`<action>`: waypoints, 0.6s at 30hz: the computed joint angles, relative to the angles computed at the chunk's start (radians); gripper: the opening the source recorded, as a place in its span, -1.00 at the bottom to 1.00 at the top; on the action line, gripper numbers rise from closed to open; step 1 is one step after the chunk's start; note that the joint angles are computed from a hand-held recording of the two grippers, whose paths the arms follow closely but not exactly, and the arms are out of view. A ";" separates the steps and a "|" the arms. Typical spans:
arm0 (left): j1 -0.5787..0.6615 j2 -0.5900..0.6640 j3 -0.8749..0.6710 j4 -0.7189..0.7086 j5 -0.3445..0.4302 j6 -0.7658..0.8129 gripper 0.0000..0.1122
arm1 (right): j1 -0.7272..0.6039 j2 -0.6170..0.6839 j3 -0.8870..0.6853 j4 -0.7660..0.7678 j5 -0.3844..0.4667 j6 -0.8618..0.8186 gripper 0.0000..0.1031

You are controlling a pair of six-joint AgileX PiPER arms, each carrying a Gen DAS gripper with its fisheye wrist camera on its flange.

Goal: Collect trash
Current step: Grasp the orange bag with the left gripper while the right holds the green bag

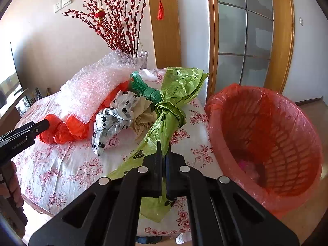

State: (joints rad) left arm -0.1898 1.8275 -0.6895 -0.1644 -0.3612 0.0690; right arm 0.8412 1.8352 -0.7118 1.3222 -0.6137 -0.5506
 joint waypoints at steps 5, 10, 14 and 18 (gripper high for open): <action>-0.017 0.051 -0.068 -0.132 0.056 0.145 0.16 | -0.004 0.002 0.009 -0.014 0.016 0.020 -0.95; -0.026 0.079 -0.101 -0.242 0.085 0.268 0.09 | -0.010 -0.002 0.011 -0.026 0.029 0.036 -0.95; -0.044 0.097 -0.114 -0.381 0.082 0.413 0.13 | -0.013 -0.002 0.011 -0.036 0.039 0.053 -0.95; -0.035 0.103 -0.131 -0.356 0.104 0.373 -0.01 | -0.014 -0.004 0.015 -0.040 0.041 0.063 -0.95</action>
State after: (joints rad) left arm -0.2247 1.9302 -0.8200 -0.5204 -0.2571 0.4422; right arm 0.8274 1.8308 -0.6971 1.2824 -0.5725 -0.4872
